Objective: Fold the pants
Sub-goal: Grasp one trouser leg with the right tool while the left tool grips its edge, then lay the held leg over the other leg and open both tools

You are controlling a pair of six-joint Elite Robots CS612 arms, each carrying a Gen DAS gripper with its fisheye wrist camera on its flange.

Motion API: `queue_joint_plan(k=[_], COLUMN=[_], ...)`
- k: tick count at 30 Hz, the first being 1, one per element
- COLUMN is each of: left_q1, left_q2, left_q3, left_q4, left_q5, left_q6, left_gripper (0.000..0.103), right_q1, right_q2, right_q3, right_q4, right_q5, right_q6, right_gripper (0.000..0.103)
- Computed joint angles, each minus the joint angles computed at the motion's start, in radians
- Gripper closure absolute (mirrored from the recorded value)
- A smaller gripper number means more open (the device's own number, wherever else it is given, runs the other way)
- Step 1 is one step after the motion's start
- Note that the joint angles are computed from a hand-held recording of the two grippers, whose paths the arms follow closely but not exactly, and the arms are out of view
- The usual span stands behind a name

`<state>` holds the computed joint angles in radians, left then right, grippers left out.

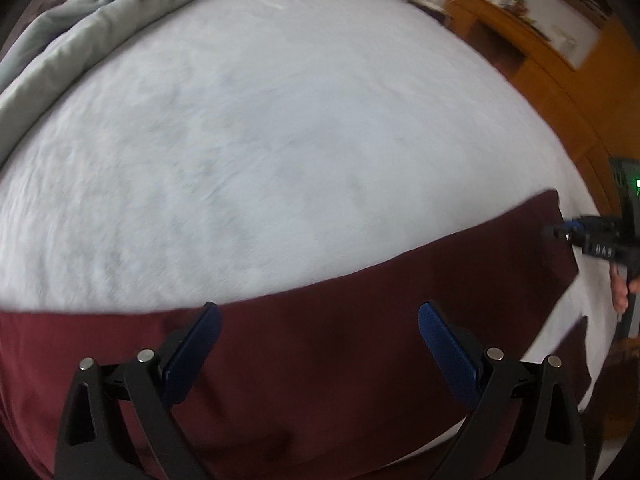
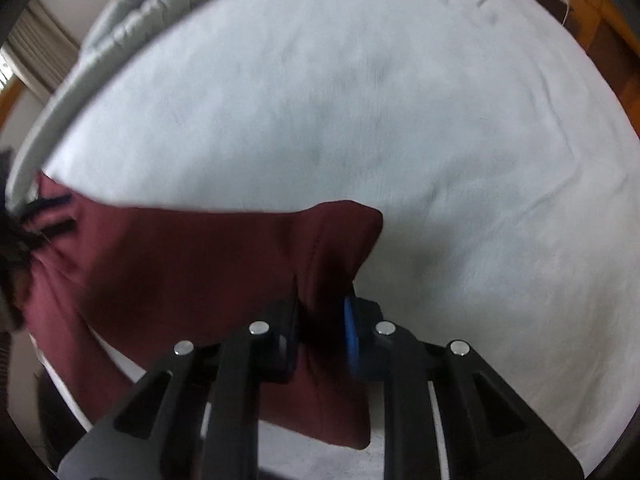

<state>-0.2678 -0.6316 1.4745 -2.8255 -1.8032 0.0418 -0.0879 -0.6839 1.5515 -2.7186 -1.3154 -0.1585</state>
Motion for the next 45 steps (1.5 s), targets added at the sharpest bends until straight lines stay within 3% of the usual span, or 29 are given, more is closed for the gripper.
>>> queue_joint_plan(k=[2,5,8,12,16,21,24,26,29,33,37,41,45], left_q1=[0.003,0.012,0.019,0.023,0.021,0.027,0.036,0.039,0.044,0.038,-0.004,-0.051,-0.088], left_q2=[0.007,0.031,0.066,0.108,0.147,0.203,0.208,0.188,0.136,0.004,-0.142,-0.211,-0.214], left_q3=[-0.017,-0.073,-0.156,-0.263,-0.354,-0.492,-0.501,-0.463,-0.368,-0.135,0.129,0.296,0.41], left_q4=[0.014,0.11,0.277,0.504,0.652,0.978,1.024,0.958,0.789,0.399,0.062,-0.047,-0.157], left_q5=[-0.066,-0.175,-0.302,-0.407,-0.4,-0.439,-0.44,-0.399,-0.37,-0.29,-0.124,-0.032,0.097], left_q6=[0.053,0.166,0.314,0.437,0.506,0.594,0.573,0.546,0.483,0.32,0.293,0.242,0.215], left_gripper=[0.004,0.004,0.004,0.004,0.004,0.004,0.014,0.067,0.079,0.082,0.082,0.082,0.082], right_q1=[-0.004,-0.015,-0.027,-0.039,-0.055,-0.068,-0.073,-0.072,-0.07,-0.074,-0.072,-0.07,-0.057], right_q2=[-0.021,-0.051,-0.078,-0.099,-0.116,-0.123,-0.123,-0.122,-0.118,-0.122,-0.14,-0.153,-0.158], right_q3=[0.021,0.063,0.103,0.138,0.154,0.174,0.177,0.179,0.184,0.22,0.278,0.355,0.424], right_q4=[-0.039,-0.096,-0.157,-0.195,-0.192,-0.233,-0.243,-0.249,-0.263,-0.34,-0.429,-0.485,-0.485], right_q5=[0.034,0.089,0.149,0.193,0.236,0.274,0.285,0.271,0.25,0.252,0.228,0.209,0.152], right_q6=[-0.04,-0.076,-0.111,-0.155,-0.189,-0.178,-0.163,-0.148,-0.114,-0.055,-0.049,-0.057,-0.079], right_gripper=[0.087,0.087,0.087,0.087,0.087,0.087,0.087,0.087,0.087,0.087,0.086,0.084,0.072])
